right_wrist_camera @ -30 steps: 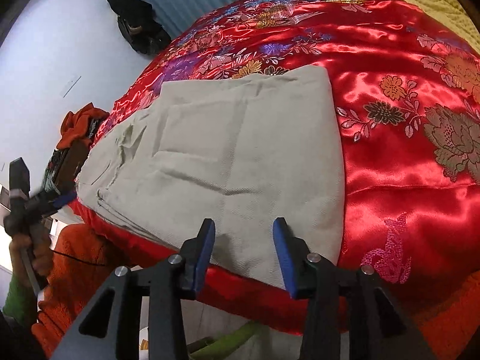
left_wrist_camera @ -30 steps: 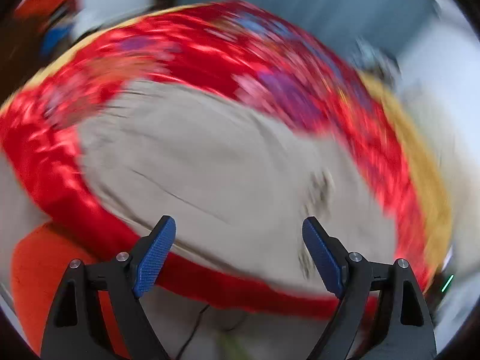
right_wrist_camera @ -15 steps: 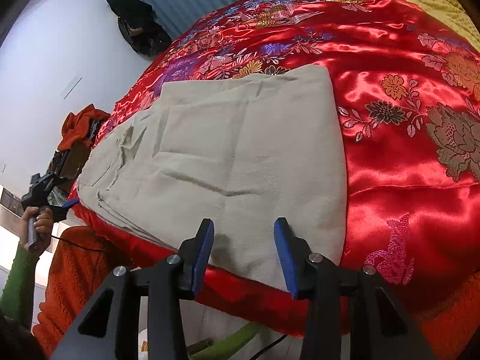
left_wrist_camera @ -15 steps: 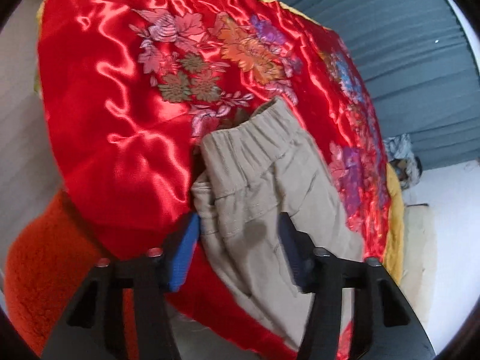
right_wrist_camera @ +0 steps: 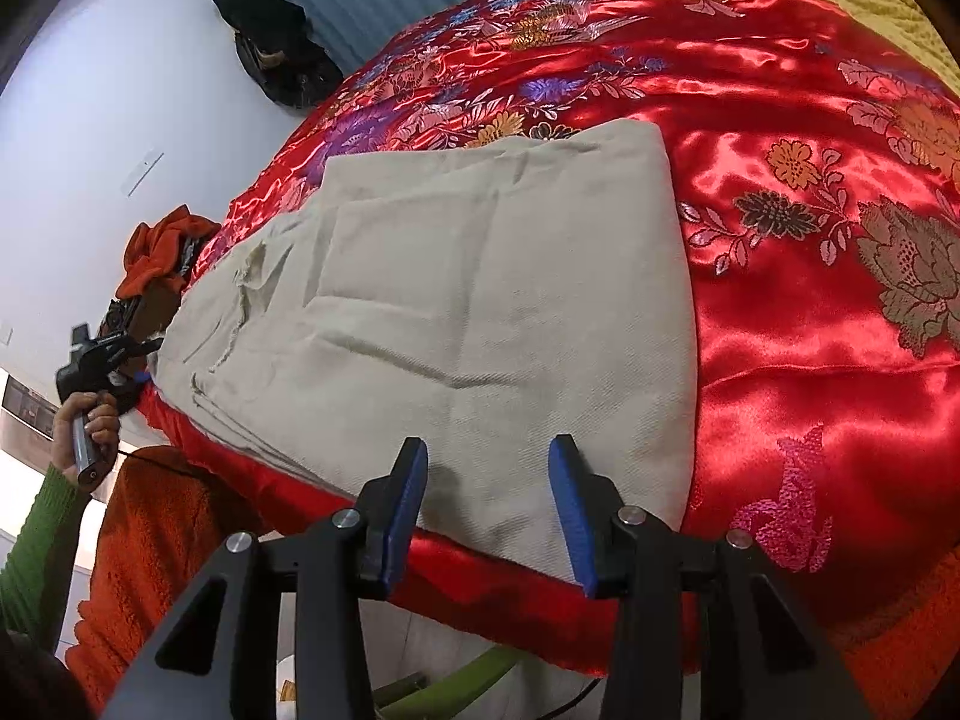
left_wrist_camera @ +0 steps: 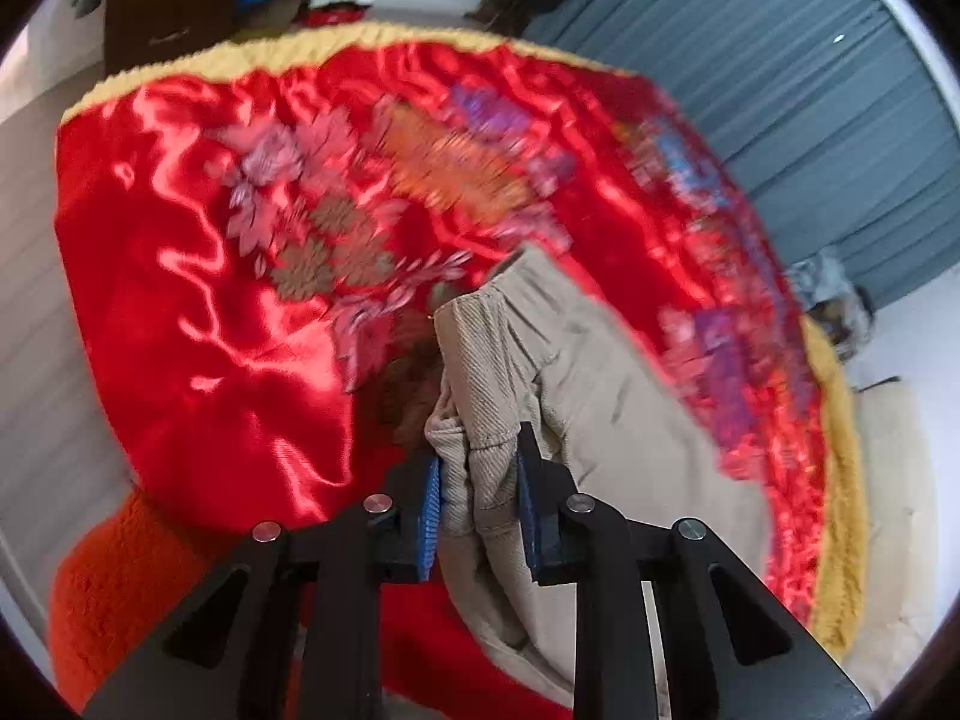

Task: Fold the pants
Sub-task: 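Grasp the elastic waistband with the left tool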

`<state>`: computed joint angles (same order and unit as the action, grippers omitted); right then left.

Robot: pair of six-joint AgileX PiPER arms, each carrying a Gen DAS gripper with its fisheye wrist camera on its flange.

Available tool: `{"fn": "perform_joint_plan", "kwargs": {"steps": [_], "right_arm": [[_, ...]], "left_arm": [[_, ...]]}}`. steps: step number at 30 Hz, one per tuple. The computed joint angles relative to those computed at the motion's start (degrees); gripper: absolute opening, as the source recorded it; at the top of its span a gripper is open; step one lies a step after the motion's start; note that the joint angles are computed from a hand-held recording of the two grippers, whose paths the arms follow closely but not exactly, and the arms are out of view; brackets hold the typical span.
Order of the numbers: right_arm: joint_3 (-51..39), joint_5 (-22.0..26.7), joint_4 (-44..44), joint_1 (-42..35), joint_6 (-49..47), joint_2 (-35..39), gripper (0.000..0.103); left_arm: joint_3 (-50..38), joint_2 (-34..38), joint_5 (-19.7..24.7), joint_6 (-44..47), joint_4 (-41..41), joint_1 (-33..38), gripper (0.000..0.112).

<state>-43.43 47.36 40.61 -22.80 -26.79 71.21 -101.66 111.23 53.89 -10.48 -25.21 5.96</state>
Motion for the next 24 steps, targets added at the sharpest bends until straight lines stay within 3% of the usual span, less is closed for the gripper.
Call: {"fn": "perform_joint_plan", "kwargs": {"steps": [4, 8, 14, 18, 20, 22, 24], "right_arm": [[-3.7, 0.5, -7.7, 3.4, 9.0, -3.9, 0.043], [-16.7, 6.9, -2.0, 8.2, 7.7, 1.7, 0.043], [-49.8, 15.7, 6.1, 21.6, 10.7, 32.2, 0.043], [-70.9, 19.1, -0.5, 27.1, 23.3, 53.8, 0.041], [-72.5, 18.4, 1.0, 26.7, 28.1, 57.4, 0.041], [-65.5, 15.9, 10.6, 24.6, 24.3, 54.0, 0.041], [-61.4, 14.8, 14.7, 23.5, 20.8, 50.7, 0.041]], "left_arm": [[1.3, -2.9, -0.6, 4.0, -1.4, 0.2, 0.02], [4.8, -6.0, -3.5, 7.8, -1.6, -0.5, 0.02], [7.7, -8.6, -6.1, 10.2, -1.5, -1.7, 0.02], [8.7, -9.1, -6.5, 10.6, -2.3, -1.6, 0.02], [8.8, -9.1, -6.2, 11.1, -3.2, -1.1, 0.02], [9.0, -9.0, -6.1, 12.5, -3.9, -0.7, 0.02], [9.3, -9.0, -6.3, 13.1, -3.8, -0.8, 0.02]]}}
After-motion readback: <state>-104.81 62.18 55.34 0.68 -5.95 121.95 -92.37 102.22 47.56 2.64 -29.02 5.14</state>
